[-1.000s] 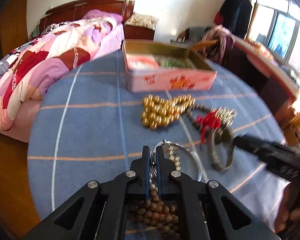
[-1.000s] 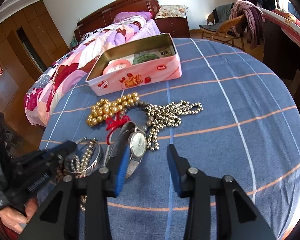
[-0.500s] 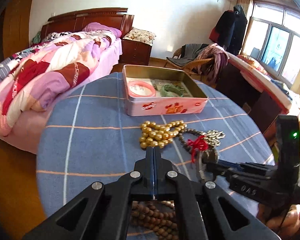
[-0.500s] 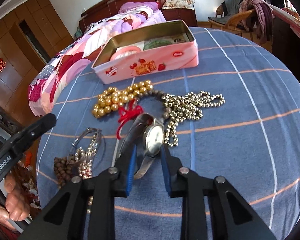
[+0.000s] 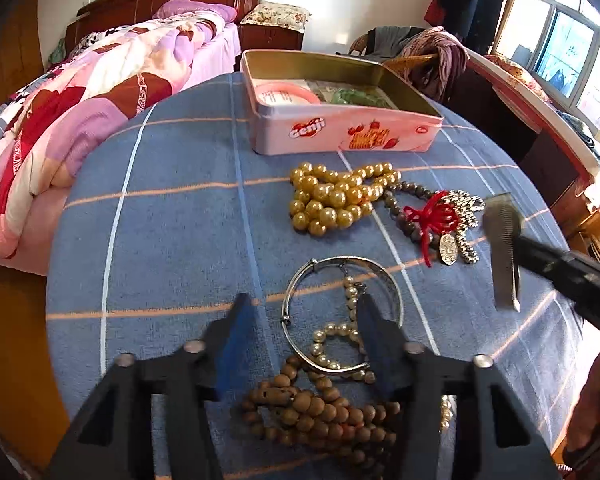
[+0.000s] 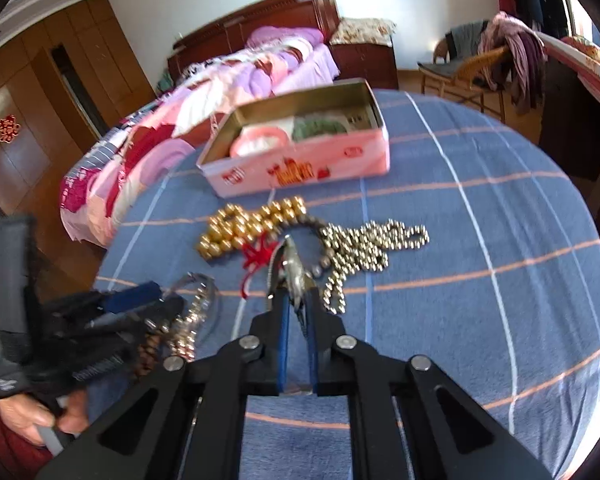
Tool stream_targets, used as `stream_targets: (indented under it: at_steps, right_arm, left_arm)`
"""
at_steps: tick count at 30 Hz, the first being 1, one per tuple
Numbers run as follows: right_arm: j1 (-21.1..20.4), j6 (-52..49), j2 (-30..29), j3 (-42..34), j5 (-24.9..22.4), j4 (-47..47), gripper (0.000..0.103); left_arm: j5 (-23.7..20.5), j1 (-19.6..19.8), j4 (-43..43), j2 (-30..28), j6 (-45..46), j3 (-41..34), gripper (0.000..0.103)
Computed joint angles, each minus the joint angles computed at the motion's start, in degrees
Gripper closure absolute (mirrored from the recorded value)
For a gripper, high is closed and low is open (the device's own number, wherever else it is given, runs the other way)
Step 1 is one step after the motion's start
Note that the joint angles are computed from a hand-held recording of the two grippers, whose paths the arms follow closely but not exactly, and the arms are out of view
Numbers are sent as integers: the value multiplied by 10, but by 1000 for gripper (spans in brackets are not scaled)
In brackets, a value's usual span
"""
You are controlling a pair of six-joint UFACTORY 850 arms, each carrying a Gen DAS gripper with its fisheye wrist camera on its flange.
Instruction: Organize jewelry
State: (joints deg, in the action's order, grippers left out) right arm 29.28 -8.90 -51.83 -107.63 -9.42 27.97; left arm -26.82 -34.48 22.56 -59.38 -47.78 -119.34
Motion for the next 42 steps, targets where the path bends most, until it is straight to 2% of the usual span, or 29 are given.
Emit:
stream_targets:
  at_steps: [2, 3, 5, 6, 12, 15, 17, 19, 22, 26, 28, 29, 30, 31, 32, 34, 35, 37, 38, 39, 41, 42]
  right_arm:
    - [1, -10, 3, 3, 8, 9, 92]
    - [0, -17, 0, -3, 6, 16, 92]
    - [-1, -50, -3, -5, 4, 55, 92]
    - [0, -49, -4, -6, 4, 57, 92]
    - [-2, -102, 2, 3, 14, 115, 92]
    - [-4, -152, 12, 14, 25, 163, 92]
    - [-3, -157, 17, 20, 36, 166, 92]
    - [-4, -206, 21, 25, 43, 216, 92]
    - [-6, -265, 23, 26, 46, 282, 92]
    - [-6, -245, 21, 22, 43, 260, 92]
    - [-6, -242, 21, 22, 43, 255, 92]
    - [-6, -240, 20, 22, 42, 253, 92]
    - [-6, -231, 19, 20, 41, 244, 92]
    - [-7, -229, 19, 22, 40, 241, 92]
    - [-7, -215, 17, 18, 38, 229, 92]
    - [-8, -221, 15, 18, 33, 240, 92]
    - [-8, -219, 15, 18, 32, 238, 92]
    - [-9, -206, 14, 17, 30, 225, 92]
    - [-10, -198, 13, 16, 29, 217, 92]
    - [-10, -188, 13, 16, 28, 208, 92]
    - [-11, -160, 11, 13, 26, 182, 92]
    - [-11, -150, 10, 11, 24, 172, 92]
  left_arm:
    - [-12, -3, 10, -7, 0, -12, 49]
    - [-10, -2, 3, -7, 4, -13, 53]
    - [-8, 1, -5, -8, 8, -14, 92]
    - [-24, -1, 21, -12, -11, -21, 97]
    - [-12, -3, 54, -7, -32, -10, 99]
    - [40, -3, 97, 21, -96, 32, 99]
    - [53, -6, 157, 35, -148, 47, 99]
    - [62, -7, 193, 44, -181, 55, 103]
    - [77, -7, 252, 59, -241, 69, 103]
    - [72, -8, 273, 60, -249, 66, 103]
    - [59, -7, 242, 53, -213, 57, 103]
    - [56, -4, 196, 48, -168, 50, 103]
    - [57, -2, 141, 42, -114, 43, 101]
    - [59, 0, 96, 38, -69, 38, 84]
    - [61, 0, 64, 35, -38, 36, 50]
    - [84, -3, 72, 40, -45, 49, 20]
    - [101, -4, 77, 40, -50, 52, 19]
    - [79, -5, 19, 23, 12, 26, 19]
    - [58, -6, -4, 10, 39, 5, 19]
    - [15, -9, -6, -14, 49, -34, 19]
    - [-42, -12, -26, -51, 83, -94, 20]
    - [-59, -12, -37, -63, 90, -111, 20]
